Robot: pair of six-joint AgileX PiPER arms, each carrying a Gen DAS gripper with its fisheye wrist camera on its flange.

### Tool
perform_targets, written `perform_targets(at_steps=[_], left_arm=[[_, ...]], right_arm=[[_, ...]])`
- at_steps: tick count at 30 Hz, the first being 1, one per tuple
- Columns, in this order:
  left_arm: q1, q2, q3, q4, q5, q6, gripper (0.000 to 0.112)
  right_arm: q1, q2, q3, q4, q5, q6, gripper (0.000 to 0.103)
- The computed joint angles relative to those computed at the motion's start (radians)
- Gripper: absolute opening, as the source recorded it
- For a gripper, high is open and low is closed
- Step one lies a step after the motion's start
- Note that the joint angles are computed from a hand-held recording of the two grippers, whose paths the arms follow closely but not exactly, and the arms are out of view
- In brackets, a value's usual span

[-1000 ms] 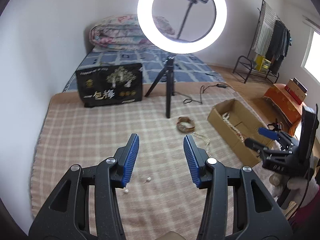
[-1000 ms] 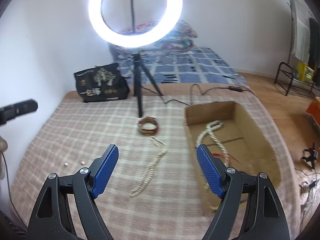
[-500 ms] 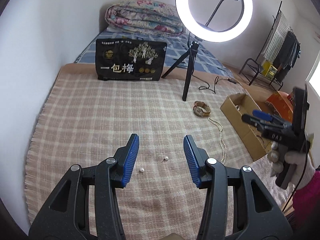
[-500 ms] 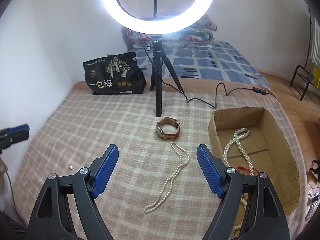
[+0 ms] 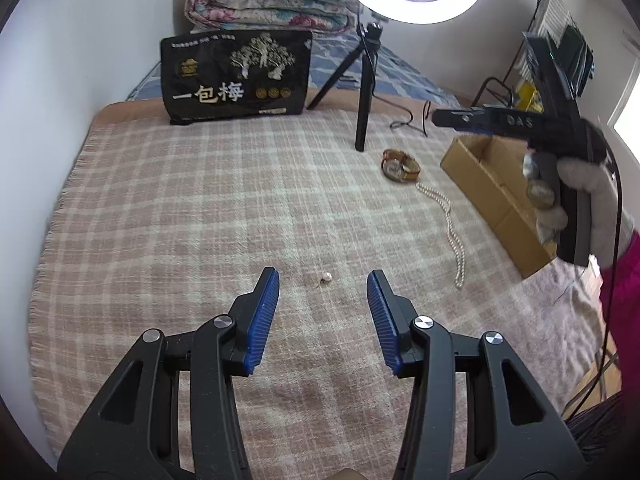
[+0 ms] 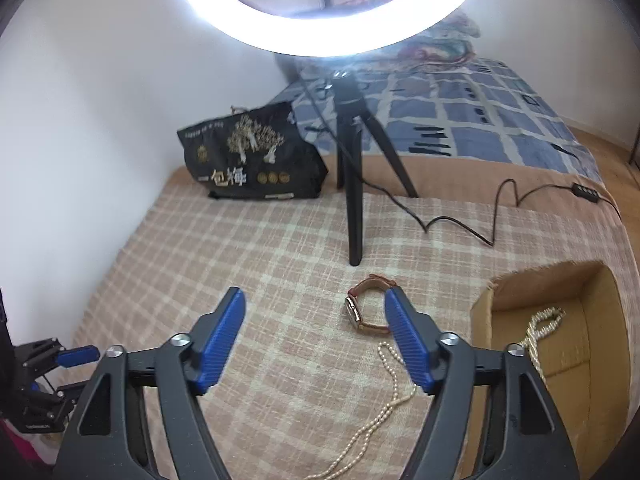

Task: Organize jewelry
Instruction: 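Move the left tool to the small pearl stud while the right tool approaches the brown watch, then close the left tool on the pearl stud while the right tool grips the watch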

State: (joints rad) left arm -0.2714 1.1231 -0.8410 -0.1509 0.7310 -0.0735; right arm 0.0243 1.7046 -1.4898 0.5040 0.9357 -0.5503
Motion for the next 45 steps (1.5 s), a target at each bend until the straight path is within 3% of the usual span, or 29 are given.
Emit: perform_targets(at_steps=[2,4,6,13,15,24,31,35,37,45], left_arm=[[-0.051,0.042,0.008,0.051,-0.032,-0.045,0.047],[-0.116,0.090,0.012,0.127,-0.065,-0.107,0.037],[-0.167,0.135,0.006,0.198,-0.088,-0.155,0.037],[-0.189,0.285,-0.007,0.263,-0.148,-0.190,0.037],[-0.182,0.301,-0.008,0.268,-0.153,-0.196,0.037],[-0.159,0.327,-0.023,0.245,-0.169,-0.152,0.037],[-0.151,0.344,-0.023,0.224,-0.180,-0.120,0.037],[-0.163,0.372,-0.035,0.244,-0.185,-0.138,0.036],[-0.168,0.381,-0.037,0.248,-0.184,-0.138,0.030],[-0.164,0.407,-0.041,0.259,-0.195,-0.148,0.030]], right_arm=[[0.022,0.028,-0.013,-0.028,-0.004,-0.021,0.056],[0.034,0.052,-0.019,-0.041,-0.009,-0.045,0.051],[0.043,0.078,-0.030,-0.051,-0.008,-0.060,0.041],[0.050,0.145,-0.081,-0.073,-0.001,-0.054,0.038],[0.052,0.159,-0.093,-0.072,0.005,-0.053,0.031],[0.052,0.249,-0.176,-0.051,0.058,-0.010,0.030],[0.064,0.269,-0.156,-0.119,0.037,0.010,0.029],[0.066,0.283,-0.151,-0.147,0.022,0.021,0.025],[0.066,0.285,-0.148,-0.154,0.016,0.023,0.024],[0.086,0.296,-0.141,-0.198,-0.014,0.051,0.018]])
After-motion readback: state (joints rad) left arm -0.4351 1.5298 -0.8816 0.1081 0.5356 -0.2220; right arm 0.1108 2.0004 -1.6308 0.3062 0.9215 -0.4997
